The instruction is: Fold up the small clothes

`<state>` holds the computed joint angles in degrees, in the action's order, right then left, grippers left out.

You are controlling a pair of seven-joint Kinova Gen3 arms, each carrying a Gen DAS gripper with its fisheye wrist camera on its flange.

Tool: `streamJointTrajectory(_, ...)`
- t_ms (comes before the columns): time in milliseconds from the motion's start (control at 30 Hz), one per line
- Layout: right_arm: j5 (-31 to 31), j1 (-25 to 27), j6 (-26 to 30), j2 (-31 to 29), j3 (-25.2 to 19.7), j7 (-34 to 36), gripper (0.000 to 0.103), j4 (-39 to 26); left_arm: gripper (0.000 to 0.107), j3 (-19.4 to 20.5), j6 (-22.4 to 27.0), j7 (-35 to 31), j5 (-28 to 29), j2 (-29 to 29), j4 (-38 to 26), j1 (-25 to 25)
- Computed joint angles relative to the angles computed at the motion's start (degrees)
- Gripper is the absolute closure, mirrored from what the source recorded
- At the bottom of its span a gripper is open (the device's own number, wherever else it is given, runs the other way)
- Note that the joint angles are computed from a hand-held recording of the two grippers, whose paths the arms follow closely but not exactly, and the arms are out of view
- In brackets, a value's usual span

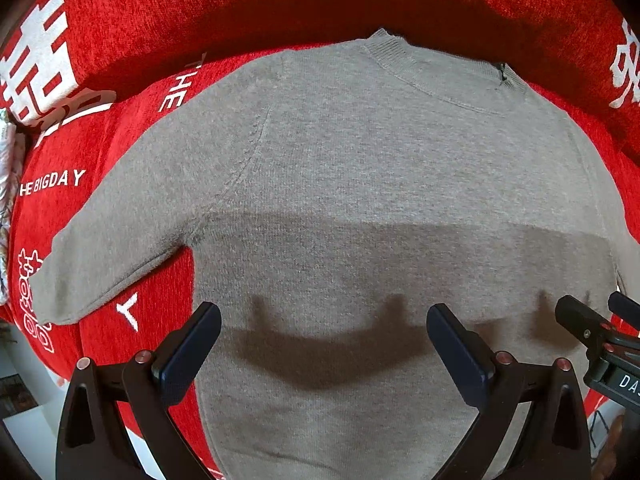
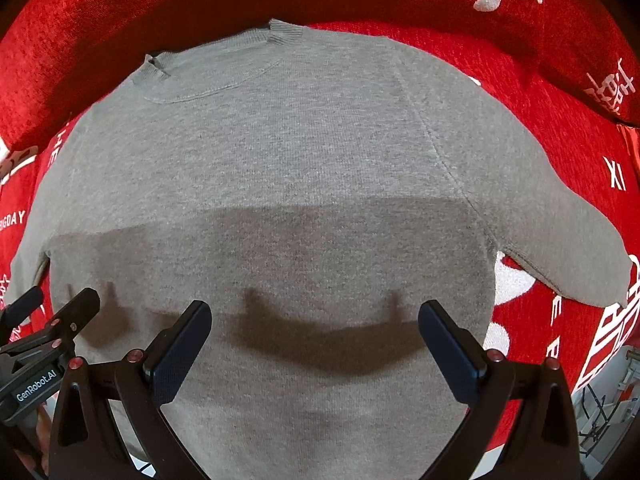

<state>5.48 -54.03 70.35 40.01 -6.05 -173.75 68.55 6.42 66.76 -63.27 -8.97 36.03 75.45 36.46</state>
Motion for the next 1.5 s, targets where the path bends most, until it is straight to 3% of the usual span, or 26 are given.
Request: streamJointTrajectory(1500,-0.32,0.23,1.2,0.59,0.06,0.81,0.0,-1.34,0.004,-0.12,1.52,0.56,-0.14,0.54,-1.51,0.59)
